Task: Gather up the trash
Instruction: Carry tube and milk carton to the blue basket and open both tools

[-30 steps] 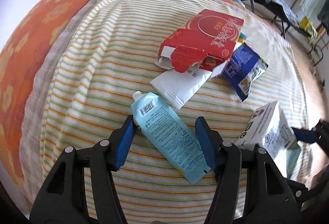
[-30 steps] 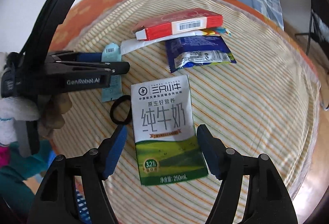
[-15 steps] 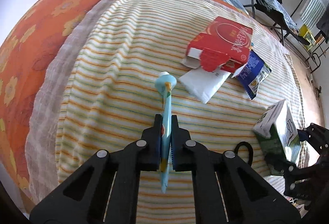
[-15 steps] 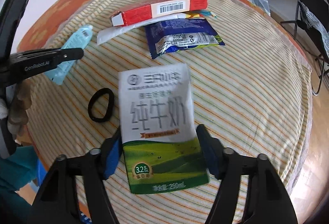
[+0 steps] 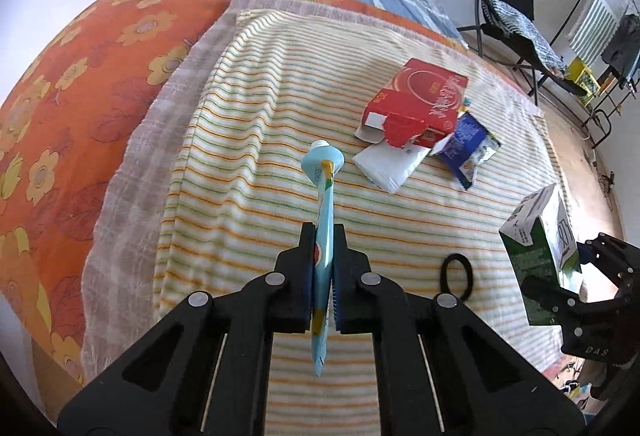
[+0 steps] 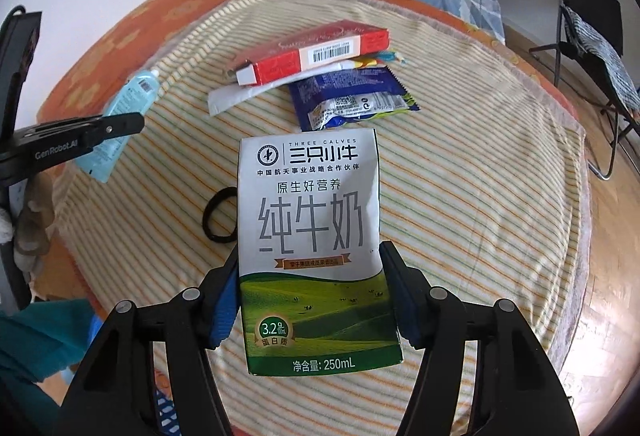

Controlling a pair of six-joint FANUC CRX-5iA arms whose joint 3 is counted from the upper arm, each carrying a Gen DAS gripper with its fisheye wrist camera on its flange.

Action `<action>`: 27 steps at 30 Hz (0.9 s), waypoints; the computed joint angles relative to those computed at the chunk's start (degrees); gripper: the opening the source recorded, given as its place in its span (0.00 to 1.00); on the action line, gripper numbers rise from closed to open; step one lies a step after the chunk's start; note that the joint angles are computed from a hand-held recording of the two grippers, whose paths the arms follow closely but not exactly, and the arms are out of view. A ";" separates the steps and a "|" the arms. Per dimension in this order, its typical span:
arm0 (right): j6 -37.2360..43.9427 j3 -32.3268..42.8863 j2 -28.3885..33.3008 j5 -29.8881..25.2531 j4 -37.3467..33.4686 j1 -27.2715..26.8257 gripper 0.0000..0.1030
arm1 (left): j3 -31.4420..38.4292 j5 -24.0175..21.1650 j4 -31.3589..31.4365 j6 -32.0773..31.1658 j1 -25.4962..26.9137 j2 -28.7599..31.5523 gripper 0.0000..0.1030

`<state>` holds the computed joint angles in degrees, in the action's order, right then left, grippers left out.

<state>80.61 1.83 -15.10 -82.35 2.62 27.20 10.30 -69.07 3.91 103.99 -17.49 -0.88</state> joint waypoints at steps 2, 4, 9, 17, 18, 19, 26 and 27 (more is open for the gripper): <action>-1.03 -0.16 -0.97 -0.20 0.47 0.60 0.61 | -0.25 0.00 -0.08 -0.54 -0.12 -1.01 0.05; -2.24 -0.22 -1.91 -0.39 1.06 1.38 0.61 | -0.46 -0.04 -0.32 -1.06 -0.41 -2.12 0.05; -6.53 -1.21 -5.88 -0.54 4.47 5.92 0.61 | -1.43 0.22 -0.32 -1.89 -1.59 -5.37 0.05; -13.03 -2.61 -12.75 -1.65 6.82 12.11 0.61 | -3.64 0.36 -0.96 -3.37 -4.82 -11.26 0.05; -13.92 -2.95 -13.63 -1.80 7.16 13.09 0.61 | -4.16 0.24 -0.84 -3.53 -5.15 -12.15 0.05; -15.12 -3.49 -14.76 -2.04 7.91 14.57 0.61 | -4.75 0.19 -0.66 -3.58 -5.39 -12.96 0.05; -26.52 -9.03 -22.53 -5.42 16.78 30.95 0.61 | -8.95 -0.73 -0.90 -2.80 -8.20 -18.48 0.05; -29.01 -9.98 -23.83 -6.29 18.37 34.48 0.61 | -9.58 -0.89 -1.07 -2.52 -8.69 -19.20 0.05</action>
<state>51.60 -8.15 -38.93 -88.64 21.00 61.69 0.72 -69.97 2.84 101.47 -26.18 -20.08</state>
